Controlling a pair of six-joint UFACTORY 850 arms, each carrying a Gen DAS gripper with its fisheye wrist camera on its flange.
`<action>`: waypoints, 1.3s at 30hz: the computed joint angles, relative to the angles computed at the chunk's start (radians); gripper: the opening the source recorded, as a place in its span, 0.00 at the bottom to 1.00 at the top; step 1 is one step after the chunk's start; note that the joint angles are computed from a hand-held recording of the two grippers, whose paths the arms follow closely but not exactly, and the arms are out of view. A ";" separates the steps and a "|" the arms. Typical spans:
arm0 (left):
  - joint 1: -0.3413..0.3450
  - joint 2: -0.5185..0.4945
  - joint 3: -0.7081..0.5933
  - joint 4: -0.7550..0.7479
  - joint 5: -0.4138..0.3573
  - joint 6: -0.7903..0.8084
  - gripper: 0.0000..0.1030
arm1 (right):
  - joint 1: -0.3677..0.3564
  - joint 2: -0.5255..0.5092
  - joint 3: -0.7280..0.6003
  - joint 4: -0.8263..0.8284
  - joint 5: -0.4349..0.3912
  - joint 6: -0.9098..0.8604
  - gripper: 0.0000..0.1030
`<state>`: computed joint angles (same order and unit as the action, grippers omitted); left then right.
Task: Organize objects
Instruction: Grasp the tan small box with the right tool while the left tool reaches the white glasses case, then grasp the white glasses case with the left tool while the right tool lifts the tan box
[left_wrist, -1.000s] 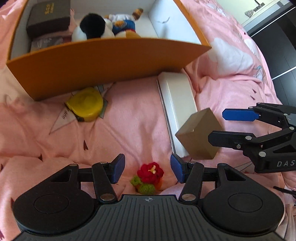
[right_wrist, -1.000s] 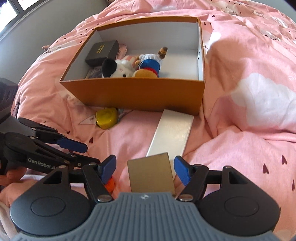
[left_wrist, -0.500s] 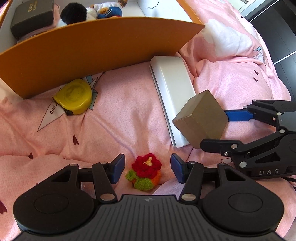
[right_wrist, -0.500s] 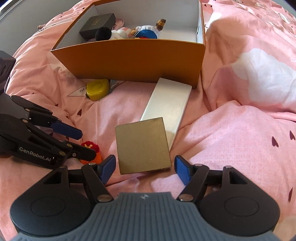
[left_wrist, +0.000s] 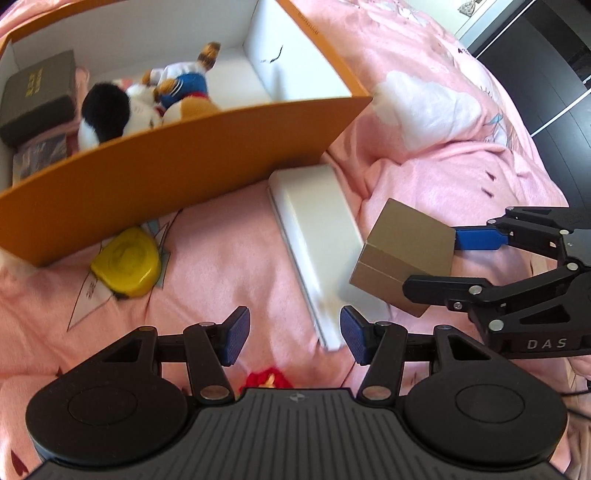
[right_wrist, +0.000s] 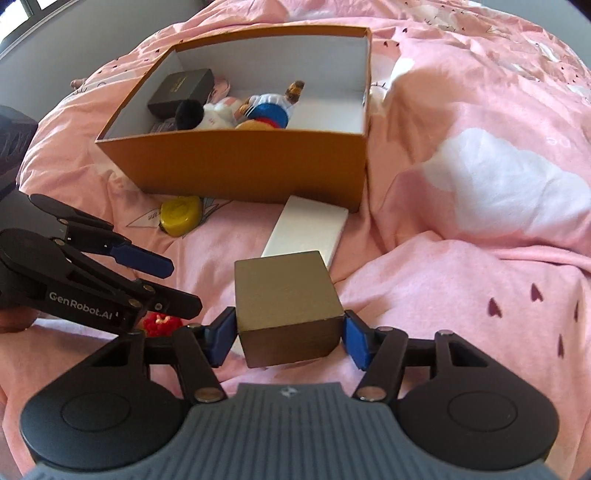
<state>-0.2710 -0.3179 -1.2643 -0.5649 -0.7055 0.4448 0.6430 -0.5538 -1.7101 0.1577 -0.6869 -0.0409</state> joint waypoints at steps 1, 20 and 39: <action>-0.004 -0.009 -0.012 -0.005 0.004 -0.008 0.62 | -0.004 0.002 -0.004 -0.013 0.006 0.013 0.61; -0.004 -0.218 -0.159 -0.181 -0.040 -0.131 0.60 | -0.058 -0.089 -0.124 -0.033 -0.062 0.017 0.60; 0.001 -0.087 -0.108 0.092 0.017 -0.336 0.34 | -0.055 -0.101 -0.144 0.055 -0.062 -0.035 0.60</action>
